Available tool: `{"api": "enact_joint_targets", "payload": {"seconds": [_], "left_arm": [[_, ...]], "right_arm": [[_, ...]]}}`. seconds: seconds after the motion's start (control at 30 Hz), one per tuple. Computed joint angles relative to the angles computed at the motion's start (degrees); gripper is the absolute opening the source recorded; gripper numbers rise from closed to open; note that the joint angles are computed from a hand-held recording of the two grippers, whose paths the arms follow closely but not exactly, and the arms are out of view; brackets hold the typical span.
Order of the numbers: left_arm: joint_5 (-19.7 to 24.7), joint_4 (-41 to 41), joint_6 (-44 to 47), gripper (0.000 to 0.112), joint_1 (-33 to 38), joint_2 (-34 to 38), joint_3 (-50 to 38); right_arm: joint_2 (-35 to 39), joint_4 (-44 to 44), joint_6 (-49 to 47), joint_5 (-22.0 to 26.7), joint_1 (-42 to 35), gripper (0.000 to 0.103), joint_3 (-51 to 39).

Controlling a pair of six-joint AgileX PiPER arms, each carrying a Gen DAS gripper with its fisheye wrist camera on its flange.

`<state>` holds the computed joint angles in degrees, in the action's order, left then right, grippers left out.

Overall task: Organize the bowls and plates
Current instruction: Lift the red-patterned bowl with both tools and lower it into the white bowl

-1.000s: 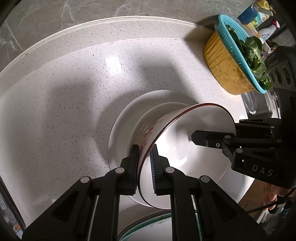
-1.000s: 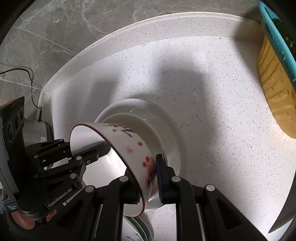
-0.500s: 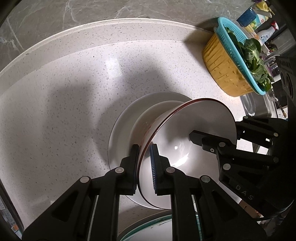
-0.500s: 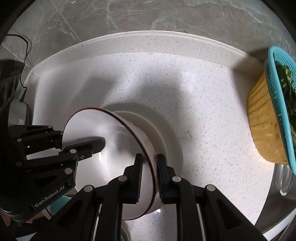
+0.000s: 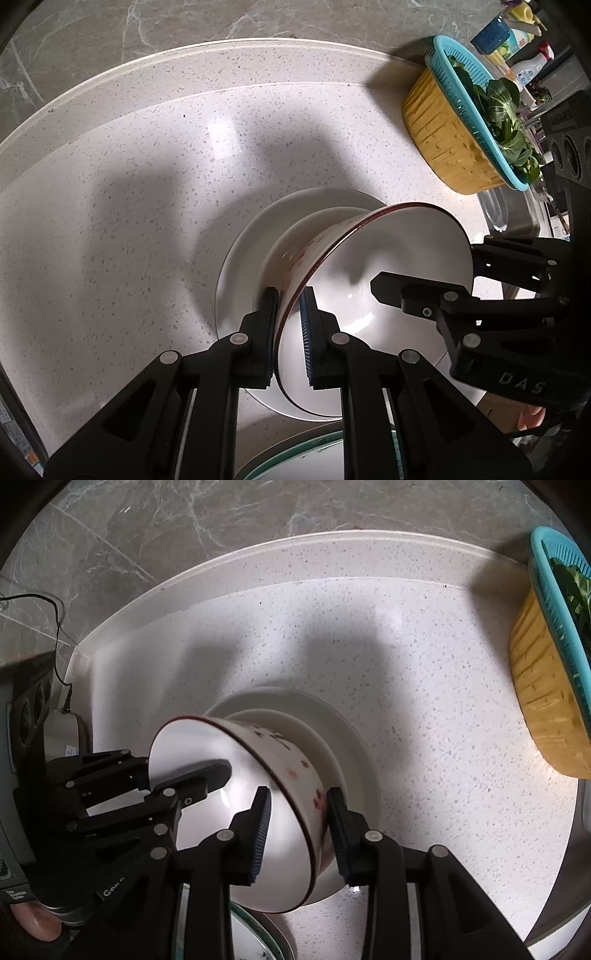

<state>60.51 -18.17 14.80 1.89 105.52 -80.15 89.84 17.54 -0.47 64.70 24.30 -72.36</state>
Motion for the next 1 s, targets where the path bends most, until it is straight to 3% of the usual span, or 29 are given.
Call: {"api": "enact_joint_targets", "payload": {"seconds": [0.3,0.47,0.63,0.8,1.0], "left_arm": [[0.96,-1.65,0.53,0.011,1.13,0.72,-0.72],[0.76,-1.42,0.19,0.011,0.91,0.87,-0.98],[0.72,-1.59,-0.04,0.012,0.82,1.42,-1.59],[0.85,-1.83,0.16,0.012,0.86,1.65,-1.99],[1.0,-1.87,-0.18,0.011,0.42,2.12,-2.76]], "right_arm": [[-1.14,-10.88,5.49,-0.86,7.93,0.04,-0.45],[-0.24,3.29,-1.34,1.29,-1.67,0.046,0.13],[-0.57,0.38,-0.56,1.93,-0.15,0.044,-0.53],[-0.8,6.95,-2.53,3.45,-4.91,0.048,0.36],[-2.59,-13.26,5.67,1.02,8.31,0.04,-0.74]]}}
